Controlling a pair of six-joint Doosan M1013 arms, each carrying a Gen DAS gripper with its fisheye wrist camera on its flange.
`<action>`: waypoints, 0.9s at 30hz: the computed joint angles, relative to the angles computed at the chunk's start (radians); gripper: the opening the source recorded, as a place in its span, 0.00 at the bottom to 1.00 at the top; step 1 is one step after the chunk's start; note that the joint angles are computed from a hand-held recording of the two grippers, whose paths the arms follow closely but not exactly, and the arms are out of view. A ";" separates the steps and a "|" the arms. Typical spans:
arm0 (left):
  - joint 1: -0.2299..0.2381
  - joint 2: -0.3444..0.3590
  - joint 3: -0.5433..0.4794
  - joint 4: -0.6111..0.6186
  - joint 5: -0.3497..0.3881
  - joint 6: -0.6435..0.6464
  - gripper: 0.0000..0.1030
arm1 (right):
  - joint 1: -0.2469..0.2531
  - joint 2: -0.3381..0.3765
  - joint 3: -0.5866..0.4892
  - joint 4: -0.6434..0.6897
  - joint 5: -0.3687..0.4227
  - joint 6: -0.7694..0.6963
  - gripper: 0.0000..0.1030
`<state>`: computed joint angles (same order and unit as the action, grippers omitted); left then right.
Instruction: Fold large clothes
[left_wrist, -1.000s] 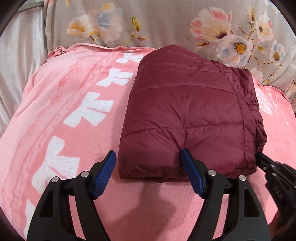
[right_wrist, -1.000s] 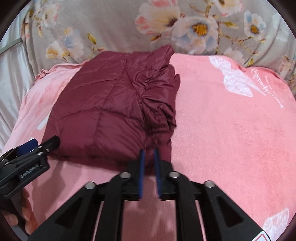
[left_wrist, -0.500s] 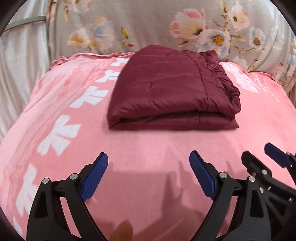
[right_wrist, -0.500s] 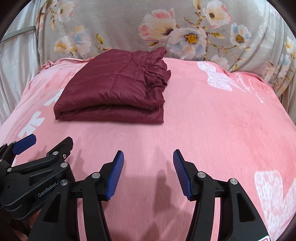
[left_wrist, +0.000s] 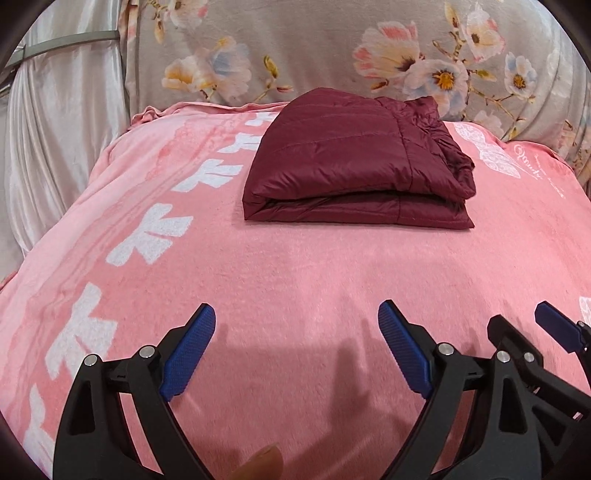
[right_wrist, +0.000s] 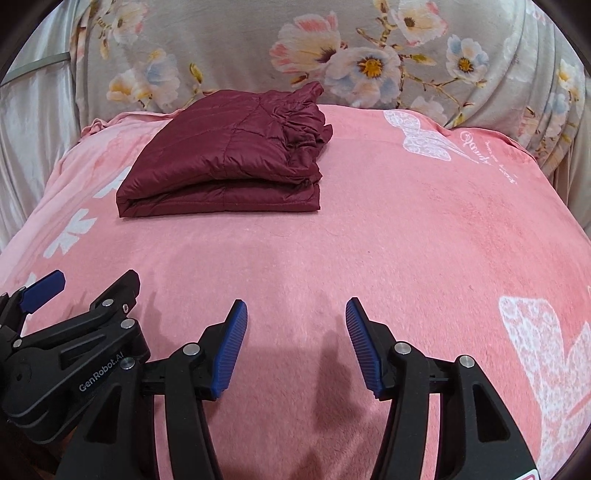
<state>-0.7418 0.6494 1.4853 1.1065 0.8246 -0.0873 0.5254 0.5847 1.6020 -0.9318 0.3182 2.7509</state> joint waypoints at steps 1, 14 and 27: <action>-0.001 0.001 -0.001 0.003 0.003 0.002 0.85 | 0.001 0.000 0.001 -0.010 0.002 0.010 0.53; -0.002 0.004 -0.004 -0.004 0.019 -0.005 0.85 | 0.009 0.001 0.001 -0.051 0.015 0.031 0.53; -0.002 0.004 -0.003 0.005 0.023 -0.012 0.83 | 0.013 0.000 0.003 -0.108 0.021 0.079 0.53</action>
